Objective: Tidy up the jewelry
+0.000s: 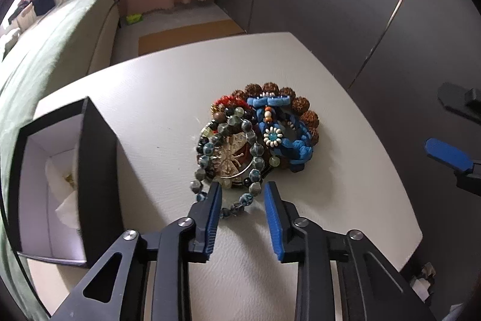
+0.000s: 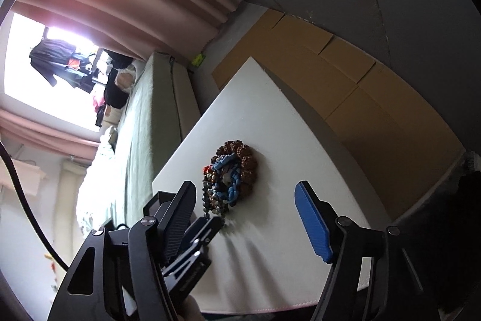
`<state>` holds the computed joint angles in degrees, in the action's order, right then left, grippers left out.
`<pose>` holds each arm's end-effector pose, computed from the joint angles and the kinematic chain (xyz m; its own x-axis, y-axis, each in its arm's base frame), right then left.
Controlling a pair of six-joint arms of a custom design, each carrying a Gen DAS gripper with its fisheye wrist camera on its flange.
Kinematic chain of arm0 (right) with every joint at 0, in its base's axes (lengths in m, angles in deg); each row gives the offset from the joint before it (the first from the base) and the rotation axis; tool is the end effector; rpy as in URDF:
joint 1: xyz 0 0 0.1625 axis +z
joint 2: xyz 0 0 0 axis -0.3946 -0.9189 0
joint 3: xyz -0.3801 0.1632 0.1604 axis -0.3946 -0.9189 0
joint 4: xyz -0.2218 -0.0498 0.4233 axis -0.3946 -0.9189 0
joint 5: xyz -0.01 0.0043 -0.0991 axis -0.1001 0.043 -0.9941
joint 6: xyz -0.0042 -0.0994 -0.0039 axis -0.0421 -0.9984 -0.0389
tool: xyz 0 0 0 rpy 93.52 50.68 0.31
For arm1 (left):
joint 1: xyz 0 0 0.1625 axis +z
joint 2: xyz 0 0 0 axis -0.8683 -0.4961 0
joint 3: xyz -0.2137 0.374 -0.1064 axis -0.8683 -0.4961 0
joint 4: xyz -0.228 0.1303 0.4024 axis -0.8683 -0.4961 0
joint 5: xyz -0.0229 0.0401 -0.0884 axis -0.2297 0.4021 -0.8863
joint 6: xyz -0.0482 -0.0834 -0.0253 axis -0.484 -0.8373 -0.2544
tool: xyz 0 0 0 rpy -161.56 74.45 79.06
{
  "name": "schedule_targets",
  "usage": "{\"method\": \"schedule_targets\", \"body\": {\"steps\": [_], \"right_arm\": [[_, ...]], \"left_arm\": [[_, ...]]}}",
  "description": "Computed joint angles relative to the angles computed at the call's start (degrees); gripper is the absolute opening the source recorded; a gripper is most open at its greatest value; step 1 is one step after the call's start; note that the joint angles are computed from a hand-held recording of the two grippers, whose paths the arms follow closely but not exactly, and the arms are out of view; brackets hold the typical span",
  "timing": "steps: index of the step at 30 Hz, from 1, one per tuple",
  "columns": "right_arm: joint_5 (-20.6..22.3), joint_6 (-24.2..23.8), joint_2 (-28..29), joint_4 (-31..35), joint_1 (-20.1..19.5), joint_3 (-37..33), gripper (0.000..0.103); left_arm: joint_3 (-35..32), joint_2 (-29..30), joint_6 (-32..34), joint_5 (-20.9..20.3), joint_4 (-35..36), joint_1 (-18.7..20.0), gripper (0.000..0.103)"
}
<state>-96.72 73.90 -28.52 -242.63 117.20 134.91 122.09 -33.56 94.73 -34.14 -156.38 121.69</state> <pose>0.1402 -0.7638 0.2303 -0.8154 0.5624 -0.1376 0.4041 0.3827 -0.8308 -0.2959 -0.9021 0.0140 -0.5728 0.7220 -0.3880 0.7648 0.6411 0.0638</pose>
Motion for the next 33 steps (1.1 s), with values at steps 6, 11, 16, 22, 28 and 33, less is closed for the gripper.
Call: {"method": "schedule_targets", "body": {"steps": [6,11,16,22,28,33], "right_arm": [[-0.09,0.16,0.06,0.26,-0.15,-0.31,0.07],[1.07,-0.45,0.78,1.43,-0.38,-1.27,0.068],[3.86,-0.95,2.13,3.85,-0.85,-3.07,0.05],[4.6,-0.91,4.55,8.03,-0.95,-6.38,0.039],[4.67,0.16,6.91,11.87,-1.32,-9.7,0.035],[2.82,0.76,8.84,14.39,-1.22,-12.74,0.032]], "left_arm": [[0.19,0.38,0.58,-0.28,-1.1,0.16,0.015],[-1.16,0.02,-1.7,-4.0,-0.03,0.97,0.01],[-2.03,-1.03,-3.75,-8.15,0.08,1.59,0.009],[-3.67,-1.71,-5.9,-11.35,0.53,2.32,0.009],[-6.1,-1.84,-7.3,-13.57,0.98,3.11,0.009],[-7.89,-1.56,-7.9,-14.51,1.38,3.51,0.009]]}}
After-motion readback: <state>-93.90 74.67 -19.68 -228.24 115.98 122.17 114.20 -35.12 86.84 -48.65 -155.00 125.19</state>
